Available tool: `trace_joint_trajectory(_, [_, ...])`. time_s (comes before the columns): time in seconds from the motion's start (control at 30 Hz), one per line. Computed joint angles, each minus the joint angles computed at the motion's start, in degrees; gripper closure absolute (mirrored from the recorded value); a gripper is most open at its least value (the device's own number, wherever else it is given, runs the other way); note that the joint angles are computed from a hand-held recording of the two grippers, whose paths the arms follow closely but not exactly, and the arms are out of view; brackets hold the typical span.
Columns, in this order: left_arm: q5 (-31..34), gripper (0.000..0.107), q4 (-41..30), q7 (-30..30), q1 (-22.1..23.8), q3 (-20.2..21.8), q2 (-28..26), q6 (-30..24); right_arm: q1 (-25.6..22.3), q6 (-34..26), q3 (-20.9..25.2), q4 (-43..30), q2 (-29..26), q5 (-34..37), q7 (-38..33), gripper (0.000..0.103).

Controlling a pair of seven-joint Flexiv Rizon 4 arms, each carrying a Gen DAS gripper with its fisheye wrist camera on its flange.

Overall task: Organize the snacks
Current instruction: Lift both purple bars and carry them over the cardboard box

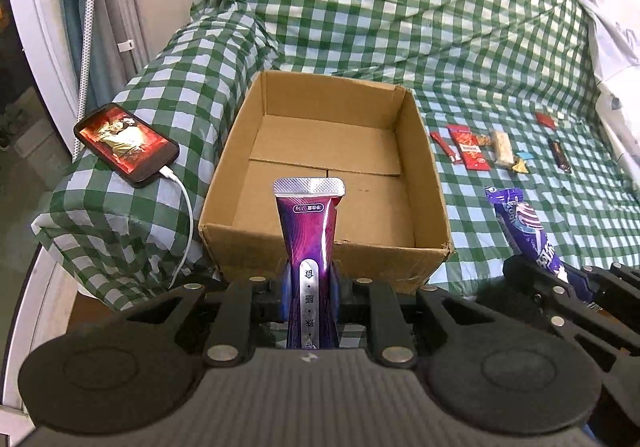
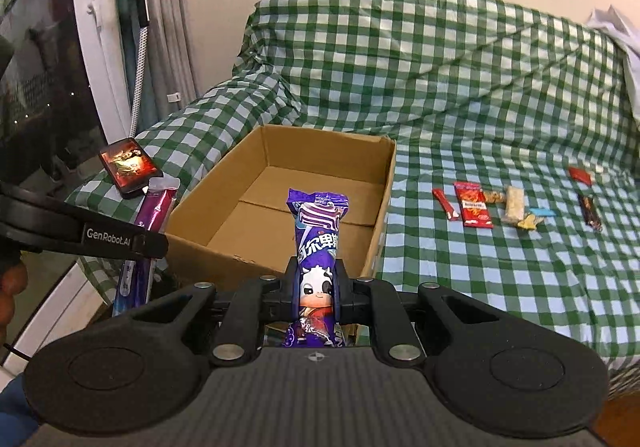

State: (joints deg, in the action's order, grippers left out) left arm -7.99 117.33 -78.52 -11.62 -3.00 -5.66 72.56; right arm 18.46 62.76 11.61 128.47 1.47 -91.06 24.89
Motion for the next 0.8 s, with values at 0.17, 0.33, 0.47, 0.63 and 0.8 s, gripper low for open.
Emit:
trace_joint_trajectory(0.17, [-2.75,0.086,1.33,1.86,0.13,-0.46,0.46,1.31,1.08,-2.1,0.86,-0.42,-0.03,2.21,-3.17,0.088])
trace_joint_trajectory(0.33, [-3.15,0.086,1.6,2.17,0.04,-0.45,0.39,1.26,1.51,-2.69,0.89,-0.32,0.08,3.06,-3.89,0.088])
trace_joint_trajectory(0.47, [-2.99,0.086,1.32,2.11,-0.04,-0.45,-0.01,0.74,1.48,-2.32,0.76,-0.33,-0.12,4.0,-4.53,0.088])
trace_joint_trajectory(0.63, [-1.14,0.086,0.35,0.29,-0.26,-0.17,-0.87,-0.58,1.12,-1.05,0.29,-0.36,-0.79,4.68,-5.02,0.088])
trace_joint_trajectory(0.8, [0.37,0.086,-1.1,-1.02,-0.27,-0.05,-2.29,-1.97,0.52,0.68,-0.25,-0.16,-1.5,5.43,-5.46,0.088])
